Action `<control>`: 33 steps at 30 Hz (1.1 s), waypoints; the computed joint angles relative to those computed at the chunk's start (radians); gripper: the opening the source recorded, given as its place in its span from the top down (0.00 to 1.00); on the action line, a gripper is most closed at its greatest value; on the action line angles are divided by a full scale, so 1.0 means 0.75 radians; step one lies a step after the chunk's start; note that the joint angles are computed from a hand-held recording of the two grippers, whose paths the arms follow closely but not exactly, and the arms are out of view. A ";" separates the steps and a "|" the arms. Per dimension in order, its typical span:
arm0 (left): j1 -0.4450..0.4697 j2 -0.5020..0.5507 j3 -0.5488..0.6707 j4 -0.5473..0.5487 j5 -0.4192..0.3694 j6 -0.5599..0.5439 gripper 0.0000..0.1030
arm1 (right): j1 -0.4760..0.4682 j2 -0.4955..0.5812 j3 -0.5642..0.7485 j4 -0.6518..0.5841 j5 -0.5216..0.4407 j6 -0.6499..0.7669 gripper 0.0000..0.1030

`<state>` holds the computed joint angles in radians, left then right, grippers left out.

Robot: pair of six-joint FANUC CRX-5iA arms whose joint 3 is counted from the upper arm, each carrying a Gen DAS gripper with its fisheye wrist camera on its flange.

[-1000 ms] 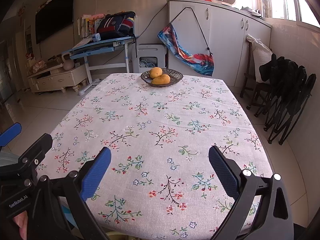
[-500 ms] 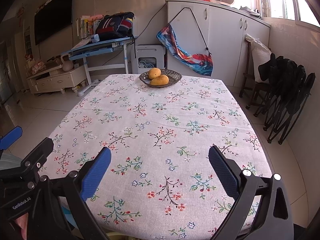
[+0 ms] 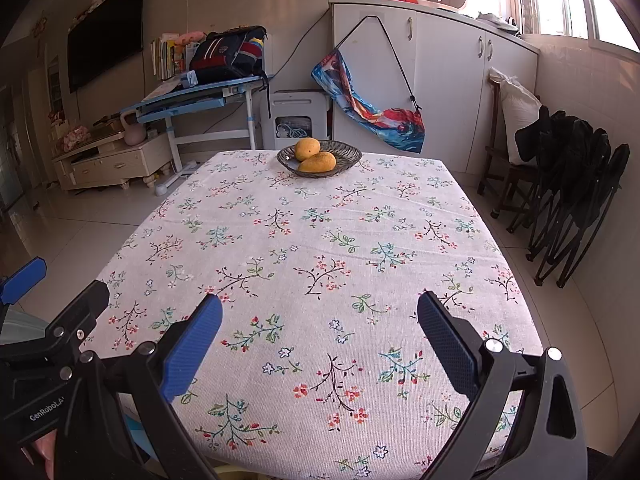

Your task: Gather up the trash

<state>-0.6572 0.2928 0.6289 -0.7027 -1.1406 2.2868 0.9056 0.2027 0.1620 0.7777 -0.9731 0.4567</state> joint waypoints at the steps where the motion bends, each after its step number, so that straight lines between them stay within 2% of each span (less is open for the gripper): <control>1: 0.000 0.001 0.002 0.000 -0.002 -0.001 0.07 | 0.000 0.000 -0.001 0.001 0.001 0.000 0.09; 22: -0.001 0.008 0.010 0.000 -0.011 -0.005 0.07 | -0.005 -0.008 -0.011 0.014 0.016 -0.025 0.09; 33: 0.003 0.008 0.014 0.005 -0.032 0.001 0.07 | -0.004 -0.031 -0.067 0.091 0.058 -0.096 0.09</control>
<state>-0.6552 0.2990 0.6391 -0.6993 -1.1649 2.2873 0.9023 0.1795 0.1120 0.8460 -0.9298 0.3846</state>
